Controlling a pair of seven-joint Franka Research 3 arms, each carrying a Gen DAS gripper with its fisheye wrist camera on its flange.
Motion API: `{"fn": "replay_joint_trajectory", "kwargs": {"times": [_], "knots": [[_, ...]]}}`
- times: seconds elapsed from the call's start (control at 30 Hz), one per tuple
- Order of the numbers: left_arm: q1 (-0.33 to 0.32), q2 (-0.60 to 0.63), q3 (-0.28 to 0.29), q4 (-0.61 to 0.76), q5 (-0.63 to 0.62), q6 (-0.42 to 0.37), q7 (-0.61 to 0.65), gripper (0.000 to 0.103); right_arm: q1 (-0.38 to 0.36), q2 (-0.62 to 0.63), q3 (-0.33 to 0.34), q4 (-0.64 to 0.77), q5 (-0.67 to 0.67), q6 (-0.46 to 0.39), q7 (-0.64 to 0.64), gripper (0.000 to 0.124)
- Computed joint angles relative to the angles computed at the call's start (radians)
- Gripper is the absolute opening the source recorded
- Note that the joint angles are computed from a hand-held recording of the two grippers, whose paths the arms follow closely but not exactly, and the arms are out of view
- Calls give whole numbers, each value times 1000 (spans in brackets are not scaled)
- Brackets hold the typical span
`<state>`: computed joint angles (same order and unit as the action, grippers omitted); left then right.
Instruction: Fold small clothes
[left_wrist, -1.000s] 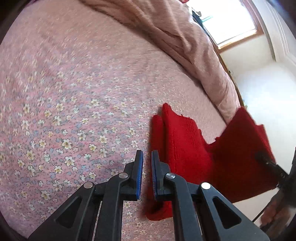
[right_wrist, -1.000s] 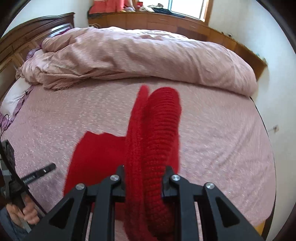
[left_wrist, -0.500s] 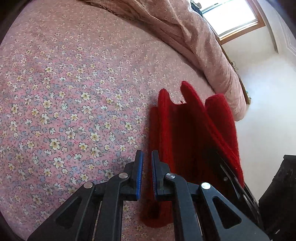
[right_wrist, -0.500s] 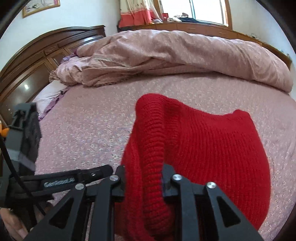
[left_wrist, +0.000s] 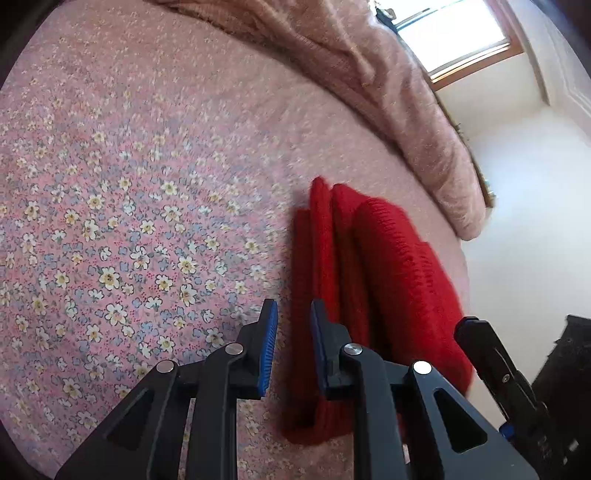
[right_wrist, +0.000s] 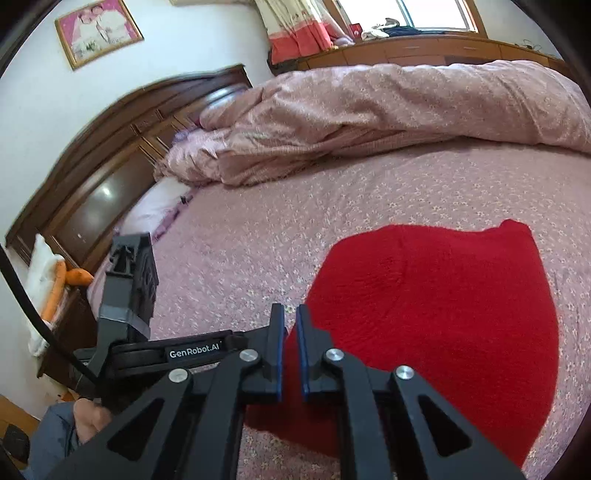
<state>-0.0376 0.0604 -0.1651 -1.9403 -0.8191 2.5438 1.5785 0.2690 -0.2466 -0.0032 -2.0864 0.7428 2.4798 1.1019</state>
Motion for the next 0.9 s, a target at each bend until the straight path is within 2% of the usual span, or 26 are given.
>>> {"fn": "replay_joint_trajectory", "kwargs": {"times": [0.03,0.07,0.1,0.13,0.17,0.2,0.27,0.3,0.37,0.43,0.53,0.6,0.63,0.7,0.77,0.8,0.83,0.9], "knots": [[5,-23,-2,-19,-55,7,49,13,0,-13,-11,-8,19,-4,-14,10],[5,-35,1,-28,-99,9,91,20,-2,-28,-23,-17,37,-6,-33,13],[5,-47,6,-27,-138,5,128,32,-9,-48,-32,-31,43,1,-49,17],[4,-70,11,-42,-211,5,191,38,-19,-71,-38,-51,39,15,-63,20],[0,-84,19,-52,-267,-2,235,49,-29,-92,-44,-70,29,31,-76,28],[-4,-98,30,-61,-353,-23,301,61,-44,-119,-54,-97,12,49,-96,34],[-8,-103,52,-65,-491,-98,402,70,-67,-151,-76,-134,-11,66,-125,36],[-8,-95,58,-58,-523,-137,422,72,-77,-165,-90,-155,-15,75,-142,36],[-7,-64,57,-27,-535,-201,421,72,-82,-195,-130,-204,8,82,-200,37],[-6,-12,45,26,-461,-230,357,72,-99,-228,-145,-259,12,93,-234,44],[-7,36,18,82,-340,-226,266,72,-134,-298,-138,-382,-5,153,-243,51],[-6,62,1,115,-292,-223,236,72,-170,-333,-107,-441,-52,178,-192,58],[-6,72,-6,130,-266,-216,217,72,-165,-342,-107,-452,-61,183,-185,60],[-8,96,-19,162,-204,-203,174,72,-121,-360,-124,-477,-51,211,-226,74],[-7,111,-35,175,-186,-176,161,71,-105,-362,-113,-496,-67,247,-241,76],[-7,111,-41,171,-178,-154,162,48,-95,-357,-105,-505,-78,262,-247,77],[-16,110,-43,178,-122,-132,137,33,-93,-353,-96,-513,-87,278,-239,77],[-18,106,-53,192,-77,-114,127,24,-76,-339,-92,-522,-82,321,-217,77]]}}
